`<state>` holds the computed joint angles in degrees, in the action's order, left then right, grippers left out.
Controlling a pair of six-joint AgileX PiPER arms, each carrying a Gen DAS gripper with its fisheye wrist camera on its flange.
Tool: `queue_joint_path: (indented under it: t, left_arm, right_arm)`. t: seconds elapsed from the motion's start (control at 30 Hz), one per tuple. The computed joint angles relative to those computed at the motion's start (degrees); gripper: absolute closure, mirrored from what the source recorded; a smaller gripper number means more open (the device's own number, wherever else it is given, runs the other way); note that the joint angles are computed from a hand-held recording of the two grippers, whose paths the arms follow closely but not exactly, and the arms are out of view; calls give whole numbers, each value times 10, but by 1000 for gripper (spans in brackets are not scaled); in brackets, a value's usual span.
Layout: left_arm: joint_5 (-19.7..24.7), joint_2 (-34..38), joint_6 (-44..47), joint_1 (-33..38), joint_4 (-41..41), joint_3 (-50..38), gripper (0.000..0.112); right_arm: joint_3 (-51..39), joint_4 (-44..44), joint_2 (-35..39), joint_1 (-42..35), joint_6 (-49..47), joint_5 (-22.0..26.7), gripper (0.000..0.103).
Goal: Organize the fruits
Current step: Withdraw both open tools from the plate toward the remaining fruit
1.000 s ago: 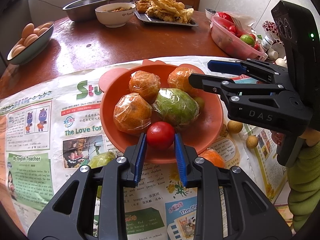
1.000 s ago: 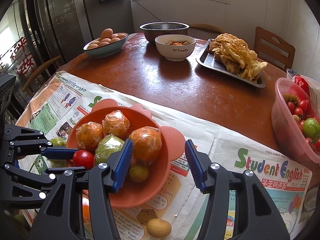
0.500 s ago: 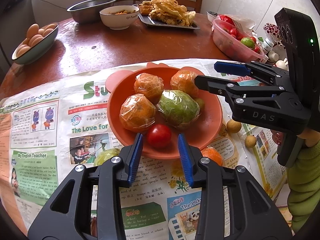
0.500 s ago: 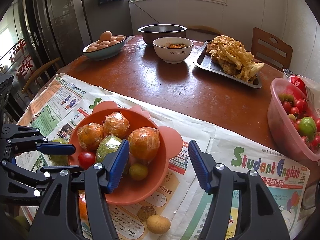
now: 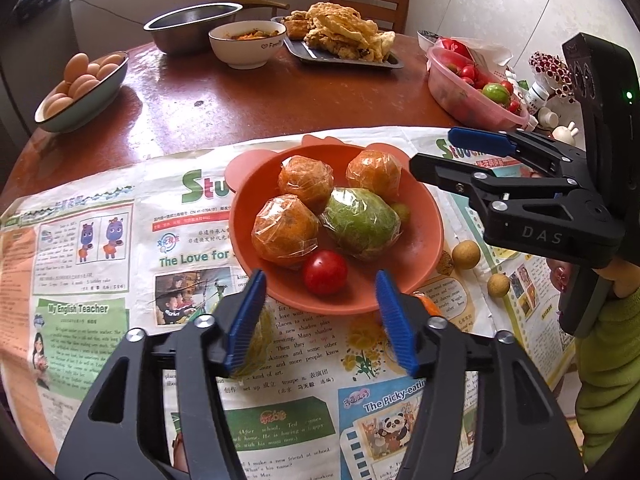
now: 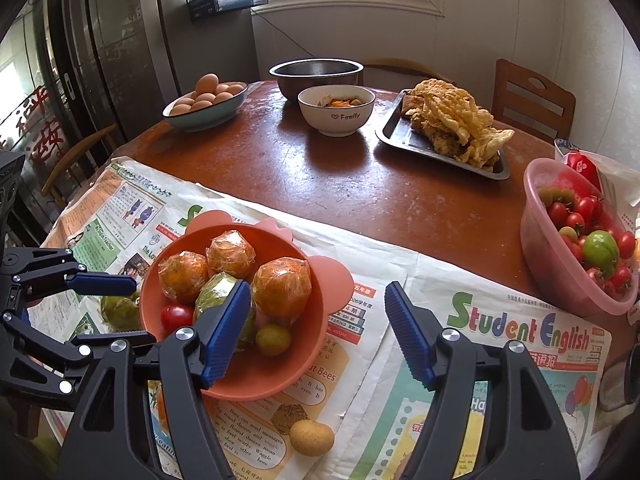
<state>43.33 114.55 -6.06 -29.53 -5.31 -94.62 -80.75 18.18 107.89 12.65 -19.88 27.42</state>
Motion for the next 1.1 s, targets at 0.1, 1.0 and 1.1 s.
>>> queue_joint_path:
  t: [0.1,1.0,1.1]
  left_arm:
    - [1,-4,-7,0,7,1,52]
    - [-34,-86,-78,2,67,72,19]
    - [-37,-95,-86,4,74,79,19]
  right_arm:
    - [9,-4,-9,-1,5,-6,30]
    - [97,-73,-119,10,84,-53,11]
    - [108,-84,-134,12,97,-57,10]
